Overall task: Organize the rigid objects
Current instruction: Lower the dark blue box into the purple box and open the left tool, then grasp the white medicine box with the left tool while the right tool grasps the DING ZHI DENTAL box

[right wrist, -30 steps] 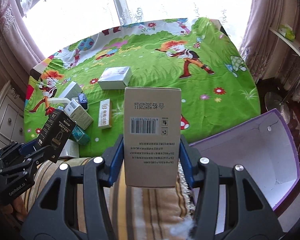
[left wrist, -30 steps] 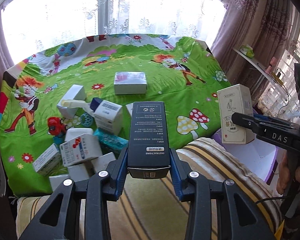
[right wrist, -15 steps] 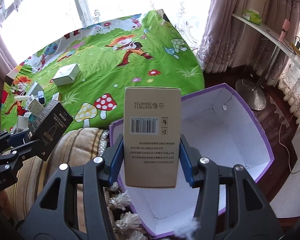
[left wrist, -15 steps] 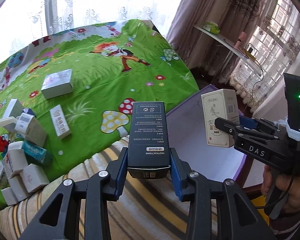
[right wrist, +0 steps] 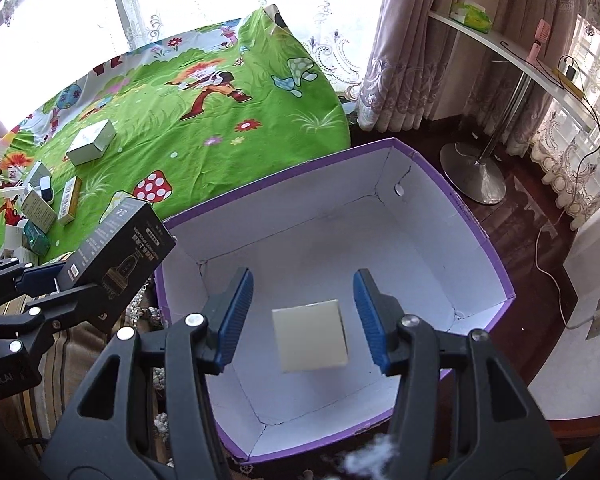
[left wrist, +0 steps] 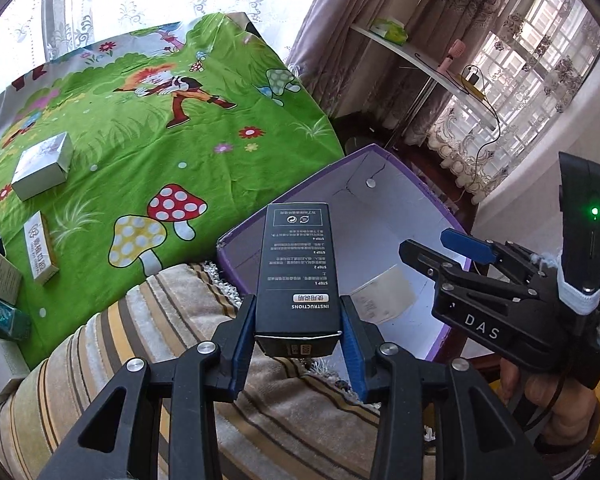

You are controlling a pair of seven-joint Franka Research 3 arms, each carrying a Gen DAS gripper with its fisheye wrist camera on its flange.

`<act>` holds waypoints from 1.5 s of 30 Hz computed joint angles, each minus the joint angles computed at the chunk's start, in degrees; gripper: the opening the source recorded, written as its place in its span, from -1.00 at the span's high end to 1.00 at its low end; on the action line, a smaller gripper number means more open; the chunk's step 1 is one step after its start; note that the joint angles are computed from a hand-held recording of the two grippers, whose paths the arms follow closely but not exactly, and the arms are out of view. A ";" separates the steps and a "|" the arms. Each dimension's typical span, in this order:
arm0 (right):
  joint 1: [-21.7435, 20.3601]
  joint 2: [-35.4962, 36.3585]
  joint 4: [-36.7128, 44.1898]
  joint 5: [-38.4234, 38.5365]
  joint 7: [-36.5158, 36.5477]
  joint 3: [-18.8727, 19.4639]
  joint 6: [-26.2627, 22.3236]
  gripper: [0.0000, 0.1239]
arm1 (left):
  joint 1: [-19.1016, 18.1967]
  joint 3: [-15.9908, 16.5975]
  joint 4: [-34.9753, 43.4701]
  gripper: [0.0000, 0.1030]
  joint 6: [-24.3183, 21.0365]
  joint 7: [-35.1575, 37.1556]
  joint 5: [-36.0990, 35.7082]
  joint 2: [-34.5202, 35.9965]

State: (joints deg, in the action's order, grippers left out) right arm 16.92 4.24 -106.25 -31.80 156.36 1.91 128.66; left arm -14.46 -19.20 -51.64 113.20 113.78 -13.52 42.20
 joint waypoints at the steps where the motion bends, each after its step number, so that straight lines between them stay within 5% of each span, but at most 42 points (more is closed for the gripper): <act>1: 0.00 -0.33 -0.44 -0.52 0.63 -0.06 0.53 -0.13 | 0.02 -0.13 0.17 0.20 -0.19 0.15 -0.10 0.11; 9: -0.20 -1.77 -2.41 -9.29 7.39 0.19 3.71 -0.42 | 1.11 -0.38 -2.98 0.01 2.82 0.73 -1.21 -1.83; 14: -0.04 -0.41 -0.45 -10.03 4.17 0.65 3.61 -0.43 | 2.15 -0.61 -5.30 0.00 4.54 0.91 -2.30 -3.22; 19: 1.47 1.60 3.40 -8.68 1.58 0.51 0.11 -0.43 | 3.21 -0.53 -9.10 0.00 7.13 1.70 -2.74 -5.63; 31: 2.86 4.21 6.93 -0.55 -5.89 0.05 9.69 -0.43 | 7.82 0.67 -15.06 0.00 12.34 0.10 -5.15 -9.47; 45: 7.23 13.75 19.08 7.92 -17.02 -1.65 10.76 -0.43 | 14.81 3.37 -20.18 0.00 17.12 -6.39 -6.44 -12.30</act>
State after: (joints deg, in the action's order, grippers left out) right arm 24.15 17.99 -87.16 -23.88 139.35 0.27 139.41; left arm 0.35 -15.83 -71.82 130.32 107.39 -19.96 29.90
